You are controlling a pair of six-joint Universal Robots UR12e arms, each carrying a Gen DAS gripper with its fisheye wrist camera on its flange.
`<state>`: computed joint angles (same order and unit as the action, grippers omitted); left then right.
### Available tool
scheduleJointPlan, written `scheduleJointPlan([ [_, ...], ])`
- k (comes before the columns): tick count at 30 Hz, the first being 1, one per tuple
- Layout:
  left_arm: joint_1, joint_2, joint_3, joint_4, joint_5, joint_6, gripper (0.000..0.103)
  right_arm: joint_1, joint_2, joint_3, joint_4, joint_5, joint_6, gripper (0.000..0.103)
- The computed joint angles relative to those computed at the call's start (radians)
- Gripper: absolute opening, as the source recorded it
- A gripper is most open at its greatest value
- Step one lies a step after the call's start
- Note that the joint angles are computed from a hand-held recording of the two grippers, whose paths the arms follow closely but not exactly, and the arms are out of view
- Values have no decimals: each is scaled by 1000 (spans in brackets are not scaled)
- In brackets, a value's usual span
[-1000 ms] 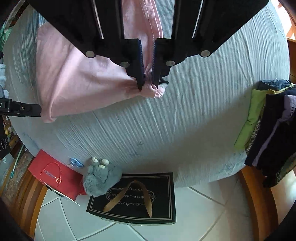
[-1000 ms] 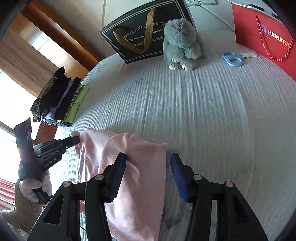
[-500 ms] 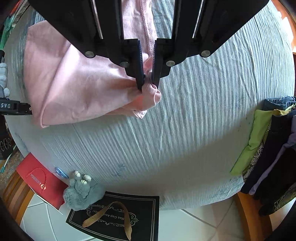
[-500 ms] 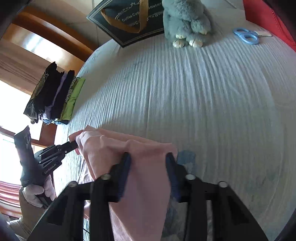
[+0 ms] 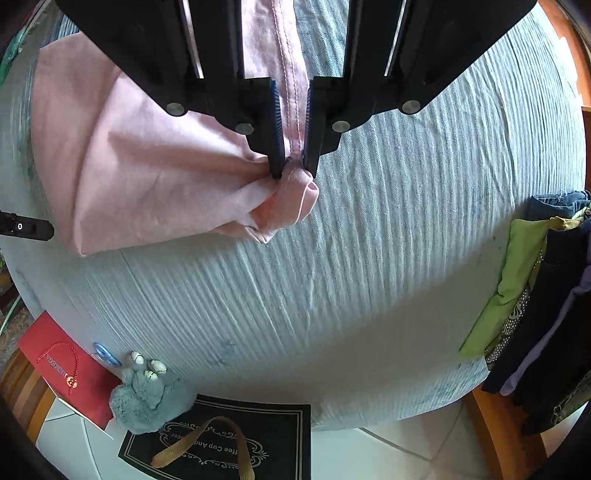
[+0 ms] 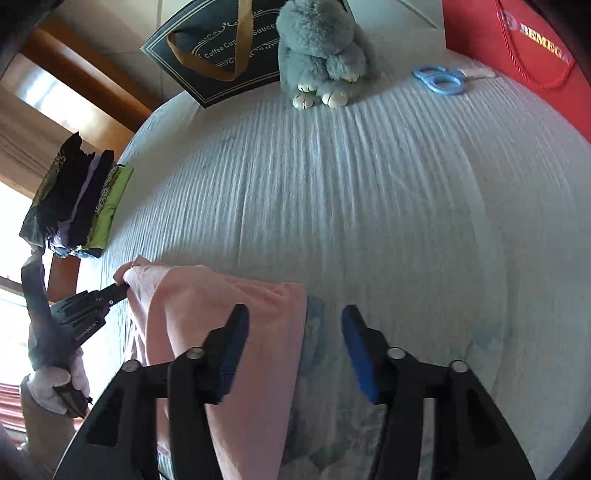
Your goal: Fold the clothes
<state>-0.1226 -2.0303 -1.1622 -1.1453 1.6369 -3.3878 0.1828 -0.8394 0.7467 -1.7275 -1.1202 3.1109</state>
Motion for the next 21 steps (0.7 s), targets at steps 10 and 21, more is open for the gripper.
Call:
scheduleJointPlan([
  [10,5,18,-1,31,4,-26,11,44,-35,55,-124,-129,-92,1],
  [21,-12,16,35,-19,-37,-14,23,23,-41,56,-114,-179,-35,23],
])
